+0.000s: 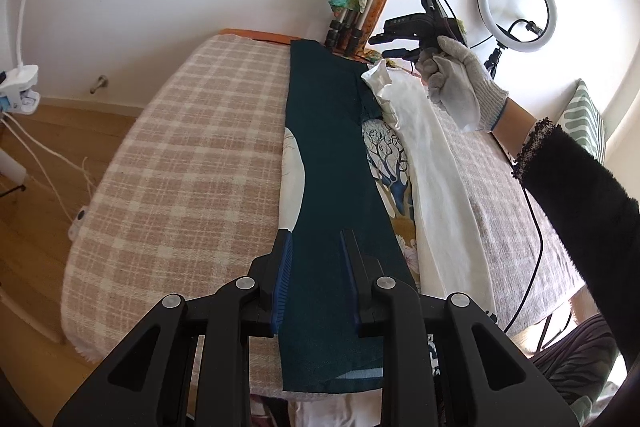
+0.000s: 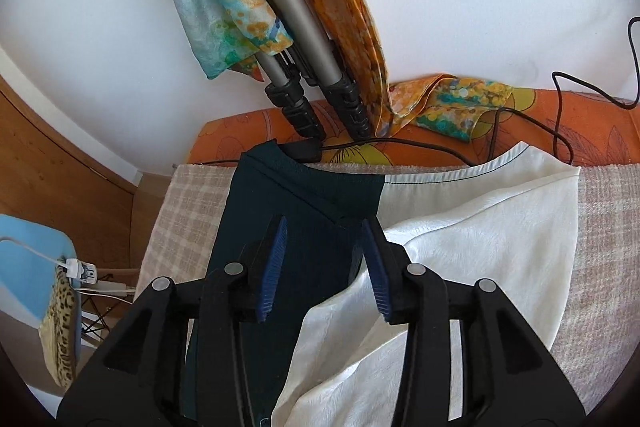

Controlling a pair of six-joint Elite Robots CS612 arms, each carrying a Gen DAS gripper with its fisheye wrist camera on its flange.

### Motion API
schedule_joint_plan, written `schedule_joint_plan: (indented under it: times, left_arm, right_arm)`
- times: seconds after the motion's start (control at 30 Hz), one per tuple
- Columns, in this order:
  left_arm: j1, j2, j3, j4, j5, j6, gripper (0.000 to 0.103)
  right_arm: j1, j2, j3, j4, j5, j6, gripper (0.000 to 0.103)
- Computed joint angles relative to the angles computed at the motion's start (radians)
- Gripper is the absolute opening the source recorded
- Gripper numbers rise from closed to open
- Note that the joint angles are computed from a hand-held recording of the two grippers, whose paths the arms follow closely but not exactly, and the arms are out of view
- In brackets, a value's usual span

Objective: Fold small clothes

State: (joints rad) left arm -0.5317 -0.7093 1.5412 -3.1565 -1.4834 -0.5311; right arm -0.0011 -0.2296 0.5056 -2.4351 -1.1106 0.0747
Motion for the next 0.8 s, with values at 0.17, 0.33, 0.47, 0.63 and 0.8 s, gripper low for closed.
schedule_joint_plan:
  times: [0.17,0.33,0.47,0.63,0.8]
  left_arm:
    - [0.002,0.004,-0.001,0.008,-0.005,0.009,0.040]
    - [0.012,0.008,-0.002,0.030,-0.056,-0.007,0.040]
    - [0.019,0.008,0.002,0.056,-0.100,-0.003,0.040]
    - [0.023,0.007,0.012,0.111,-0.137,0.024,0.040]
    - [0.033,0.007,0.032,0.121,-0.167,-0.017,0.040]
  right_arm:
    - [-0.029,-0.193,0.354,-0.194,-0.008,-0.031,0.041]
    - [-0.058,-0.377,0.693,-0.321,-0.039,-0.084,0.041]
    - [-0.079,-0.491,0.930,-0.358,-0.020,-0.134,0.041]
    - [-0.092,-0.576,1.151,-0.375,0.033,-0.166,0.041]
    - [-0.082,-0.601,1.266,-0.377,0.062,-0.172,0.041]
